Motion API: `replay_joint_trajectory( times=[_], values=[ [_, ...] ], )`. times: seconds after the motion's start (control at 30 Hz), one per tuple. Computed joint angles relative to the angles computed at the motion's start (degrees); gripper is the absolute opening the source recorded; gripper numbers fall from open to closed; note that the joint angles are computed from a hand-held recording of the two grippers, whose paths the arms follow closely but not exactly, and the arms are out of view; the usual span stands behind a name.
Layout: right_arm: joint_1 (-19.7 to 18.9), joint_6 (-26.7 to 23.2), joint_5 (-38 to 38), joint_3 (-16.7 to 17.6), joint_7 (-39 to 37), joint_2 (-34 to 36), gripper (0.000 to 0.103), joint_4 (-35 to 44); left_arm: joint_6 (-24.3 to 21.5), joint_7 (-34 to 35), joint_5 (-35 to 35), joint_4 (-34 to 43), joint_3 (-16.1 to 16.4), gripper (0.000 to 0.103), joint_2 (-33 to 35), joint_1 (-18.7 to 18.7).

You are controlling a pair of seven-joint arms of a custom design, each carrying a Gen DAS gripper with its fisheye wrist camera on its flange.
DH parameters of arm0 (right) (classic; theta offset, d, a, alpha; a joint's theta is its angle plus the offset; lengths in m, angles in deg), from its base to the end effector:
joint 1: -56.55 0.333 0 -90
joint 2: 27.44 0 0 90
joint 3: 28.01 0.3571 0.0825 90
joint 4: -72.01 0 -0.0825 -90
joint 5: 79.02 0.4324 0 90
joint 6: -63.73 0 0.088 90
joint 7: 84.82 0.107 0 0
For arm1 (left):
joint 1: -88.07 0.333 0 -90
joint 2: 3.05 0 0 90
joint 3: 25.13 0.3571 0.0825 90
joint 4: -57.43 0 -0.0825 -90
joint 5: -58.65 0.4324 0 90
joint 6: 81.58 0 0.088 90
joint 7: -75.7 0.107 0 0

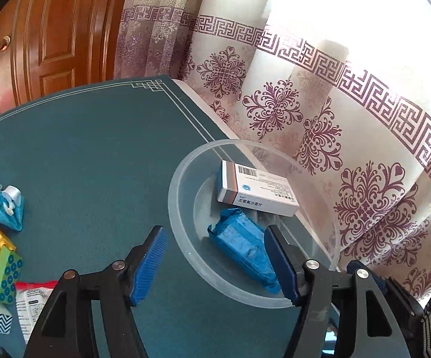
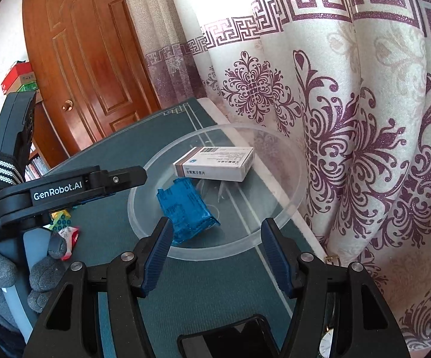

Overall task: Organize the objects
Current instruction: 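Carry the blue pack with the left gripper into the bowl and release, then grasp the white cube with the left gripper while the right grasps the snack bag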

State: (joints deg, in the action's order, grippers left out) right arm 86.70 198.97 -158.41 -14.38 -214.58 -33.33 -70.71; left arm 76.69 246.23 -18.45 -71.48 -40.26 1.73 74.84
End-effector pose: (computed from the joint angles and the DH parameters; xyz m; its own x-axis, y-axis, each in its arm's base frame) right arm 0.3658 0.3323 0.3344 -0.4510 -0.8609 -0.2356 -0.4517 0.4478 -0.7717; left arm 0.5334 -0.2400 0.3594 -0.6985 -0.6743 0.2396 -0.6158 0.3958 -0.6813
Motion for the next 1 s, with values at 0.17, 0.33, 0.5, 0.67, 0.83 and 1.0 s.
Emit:
replay_joint_trajectory(
  times=[0.17, 0.33, 0.5, 0.67, 0.83, 1.0],
  values=[
    [0.14, 0.28, -0.15, -0.05, -0.57, 0.86, 0.063, 0.76, 6.51, 6.84, -5.77, -1.24, -0.33, 0.081, -0.53, -0.51],
    [0.47, 0.62, -0.52, -0.14, -0.95, 1.58, 0.063, 1.54, 9.44, 13.11, -10.45, -2.50, 0.12, 0.093, -1.54, -0.96],
    [0.78, 1.54, -0.94, -0.34, -1.29, 2.78, 0.063, 2.58, 9.75, 13.44, -11.25, -3.78, 1.02, 0.097, -2.54, -0.71],
    [1.34, 2.53, -1.11, -0.58, -2.62, 4.54, 0.063, 4.29, 10.63, 17.06, -15.01, -4.59, 1.88, 0.098, -3.35, -0.09],
    [1.98, 3.30, -1.22, -1.00, -3.89, 6.37, 0.063, 6.19, 11.34, 21.01, -18.34, -5.13, 2.82, 0.098, -3.93, 0.85],
    [2.68, 4.14, -1.29, -1.42, -4.58, 8.21, 0.063, 8.14, 12.62, 22.47, -19.67, -5.41, 3.69, 0.100, -3.79, 2.00]
  ],
)
